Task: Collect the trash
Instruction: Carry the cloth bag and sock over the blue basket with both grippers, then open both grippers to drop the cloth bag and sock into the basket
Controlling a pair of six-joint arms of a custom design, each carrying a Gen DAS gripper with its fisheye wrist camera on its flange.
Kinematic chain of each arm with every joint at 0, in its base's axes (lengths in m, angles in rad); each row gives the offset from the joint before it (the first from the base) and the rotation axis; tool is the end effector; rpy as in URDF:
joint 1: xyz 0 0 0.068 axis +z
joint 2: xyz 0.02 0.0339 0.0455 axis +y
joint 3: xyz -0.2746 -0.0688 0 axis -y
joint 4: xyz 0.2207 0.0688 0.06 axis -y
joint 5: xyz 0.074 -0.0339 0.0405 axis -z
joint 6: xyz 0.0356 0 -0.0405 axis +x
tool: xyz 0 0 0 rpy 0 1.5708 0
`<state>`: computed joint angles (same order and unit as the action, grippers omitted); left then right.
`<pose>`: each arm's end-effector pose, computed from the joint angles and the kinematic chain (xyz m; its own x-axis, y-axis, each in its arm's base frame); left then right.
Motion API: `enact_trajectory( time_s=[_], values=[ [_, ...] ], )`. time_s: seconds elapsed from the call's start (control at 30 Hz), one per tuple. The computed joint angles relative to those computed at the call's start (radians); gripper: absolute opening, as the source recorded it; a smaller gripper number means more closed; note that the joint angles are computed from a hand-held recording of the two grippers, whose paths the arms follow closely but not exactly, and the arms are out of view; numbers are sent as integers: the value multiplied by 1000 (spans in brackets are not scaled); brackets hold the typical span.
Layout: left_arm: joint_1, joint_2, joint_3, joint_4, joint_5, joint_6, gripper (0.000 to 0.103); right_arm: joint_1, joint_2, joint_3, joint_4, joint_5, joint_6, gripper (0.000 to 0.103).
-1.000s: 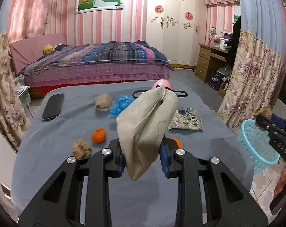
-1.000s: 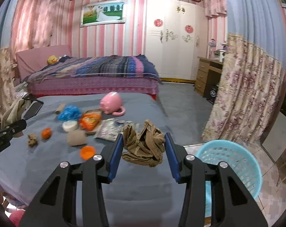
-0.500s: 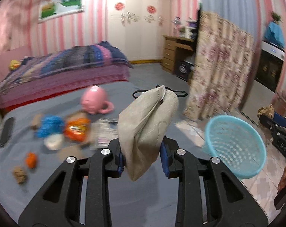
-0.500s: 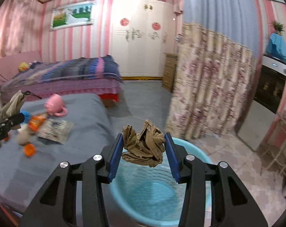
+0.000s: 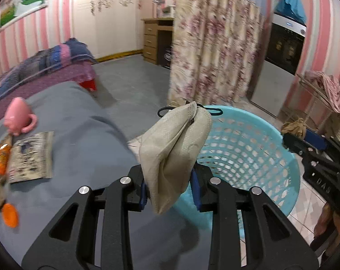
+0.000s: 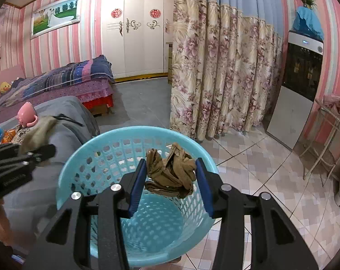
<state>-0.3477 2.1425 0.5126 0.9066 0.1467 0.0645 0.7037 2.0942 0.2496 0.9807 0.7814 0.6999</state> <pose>0.2777 -0.1062 0.0483 -0.5926 0.2826 -0.7543 0.4793 0.8763 -0.0482 0.1838 0.1231 0.0471 -0.5147 0.1630 -0.8417 0.2888 0.9573 0.0087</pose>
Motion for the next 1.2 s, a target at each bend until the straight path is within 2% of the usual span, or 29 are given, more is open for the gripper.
enact_trajectory(
  time_s=[0.07, 0.17, 0.23, 0.27, 0.4, 0.5, 0.67, 0.93, 0.97, 1.0, 1.07, 1.13, 1.2],
  values=[
    [-30, 22, 38, -21, -8, 5, 30, -21, 27, -13, 45, -11, 1, 44],
    [-69, 43, 79, -28, -35, 7, 38, -36, 49, -22, 72, -17, 8, 44],
    [-75, 55, 116, -51, -47, 8, 68, -49, 56, -25, 85, -23, 3, 44],
    [-72, 59, 125, -50, -50, 10, 74, -50, 57, -25, 85, -22, 2, 44],
    [-49, 65, 142, -42, -64, 26, 84, -48, 75, -14, 84, -15, -3, 44],
    [9, 56, 130, -35, -16, 20, 95, -38, 85, 4, 64, -10, 18, 44],
    [70, 43, 118, -42, 10, 29, 96, -20, 107, 58, 14, -7, 35, 44],
    [142, 32, 46, 33, 25, 59, 97, -28, 151, 144, -42, -20, 42, 47],
    [150, 31, 41, 37, 27, 66, 97, -26, 152, 149, -51, -15, 52, 52],
    [155, 28, 35, 42, 29, 70, 97, -20, 153, 149, -51, -7, 63, 62],
    [172, 21, 21, 51, 35, 81, 97, -7, 148, 151, -68, 14, 85, 73],
    [195, 7, 6, 56, 49, 88, 97, 3, 133, 163, -114, 24, 101, 74],
    [219, -10, -11, 57, 65, 94, 97, 10, 114, 172, -153, 29, 111, 83]
  ],
)
